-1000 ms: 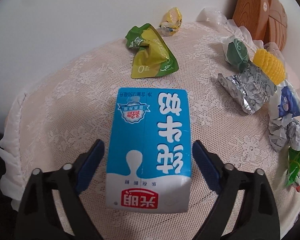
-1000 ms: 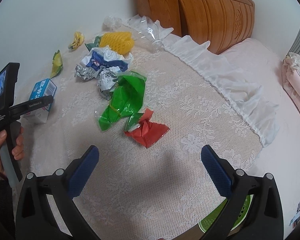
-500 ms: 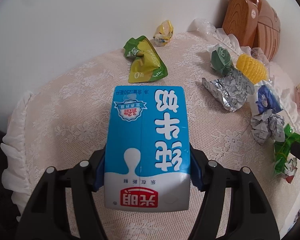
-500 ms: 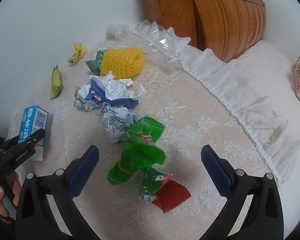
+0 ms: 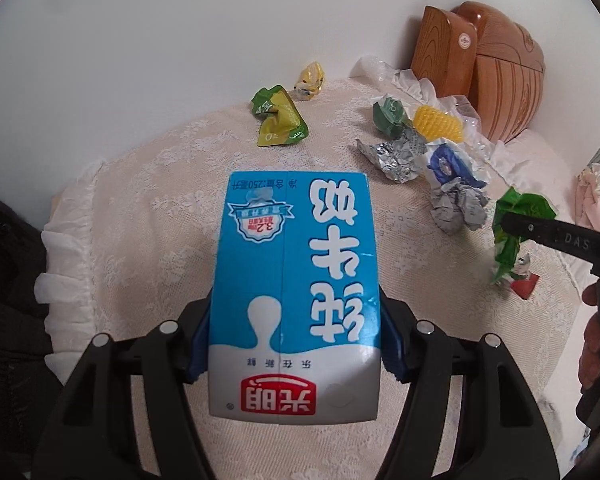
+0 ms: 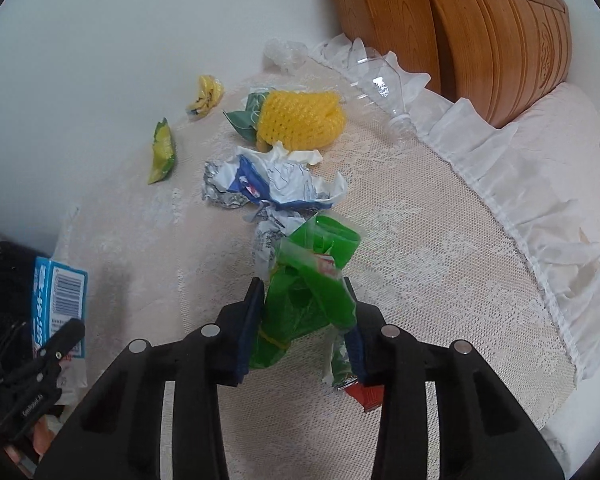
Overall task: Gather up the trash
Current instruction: 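Carry the green wrapper to the green wastebasket and release it with the right tool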
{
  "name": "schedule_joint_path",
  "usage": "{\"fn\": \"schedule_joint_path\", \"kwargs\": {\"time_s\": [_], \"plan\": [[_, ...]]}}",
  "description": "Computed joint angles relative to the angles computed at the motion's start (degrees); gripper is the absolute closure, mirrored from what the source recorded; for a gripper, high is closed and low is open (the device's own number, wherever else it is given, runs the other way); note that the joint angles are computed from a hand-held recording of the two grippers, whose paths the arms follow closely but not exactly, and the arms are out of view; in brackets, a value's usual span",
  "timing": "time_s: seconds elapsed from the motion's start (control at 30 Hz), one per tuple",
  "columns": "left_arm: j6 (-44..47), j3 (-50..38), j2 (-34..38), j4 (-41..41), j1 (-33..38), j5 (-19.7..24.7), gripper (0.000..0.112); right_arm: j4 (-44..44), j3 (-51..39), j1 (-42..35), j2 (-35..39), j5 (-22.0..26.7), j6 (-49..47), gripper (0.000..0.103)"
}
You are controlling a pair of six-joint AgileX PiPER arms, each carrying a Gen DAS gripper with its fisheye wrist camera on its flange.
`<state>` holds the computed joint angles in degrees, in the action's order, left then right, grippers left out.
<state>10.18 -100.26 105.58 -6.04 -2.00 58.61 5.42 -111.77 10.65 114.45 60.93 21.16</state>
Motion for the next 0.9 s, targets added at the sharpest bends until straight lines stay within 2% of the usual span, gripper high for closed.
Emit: {"fn": "schedule_joint_path", "kwargs": {"time_s": [0.13,0.27,0.4,0.5,0.6,0.7,0.83,0.87,0.9], "plan": [[0.09,4.95,-5.96,-0.22,-2.05,0.41,0.049,4.42,7.87,-1.77,-7.91,-4.01,-1.57,0.065],[1.80,8.16,-10.48,-3.25,-6.19,1.89,0.049,4.46,20.46,-4.07,-20.82,-7.54,-2.35,0.065],[4.21,10.61,-13.34,-6.06,-14.76,2.28,0.049,-2.63,35.51,-7.64,-36.57,-6.18,0.42,0.064],[6.03,10.97,-13.15,-8.91,-22.76,2.70,0.049,-6.41,47.39,-13.80,-49.15,-2.06,1.78,0.064],[7.82,11.13,-11.74,-11.29,-31.36,2.57,0.049,-7.76,57.69,-23.55,-59.98,3.35,-1.41,0.064],[7.79,10.24,-9.02,-11.21,-39.98,2.06,0.049,-6.78,67.14,-37.55,-68.25,7.06,-10.60,0.064],[6.00,7.17,-5.12,-9.29,-48.28,2.67,0.049,0.24,76.43,-60.47,-72.34,6.56,-30.05,0.061],[5.71,6.57,-4.41,-8.98,-49.65,2.96,0.049,2.75,78.58,-66.20,-72.13,5.61,-35.09,0.057],[5.30,5.99,-3.79,-8.56,-50.96,3.27,0.049,4.92,79.93,-71.93,-71.68,5.12,-40.45,0.041]]}}
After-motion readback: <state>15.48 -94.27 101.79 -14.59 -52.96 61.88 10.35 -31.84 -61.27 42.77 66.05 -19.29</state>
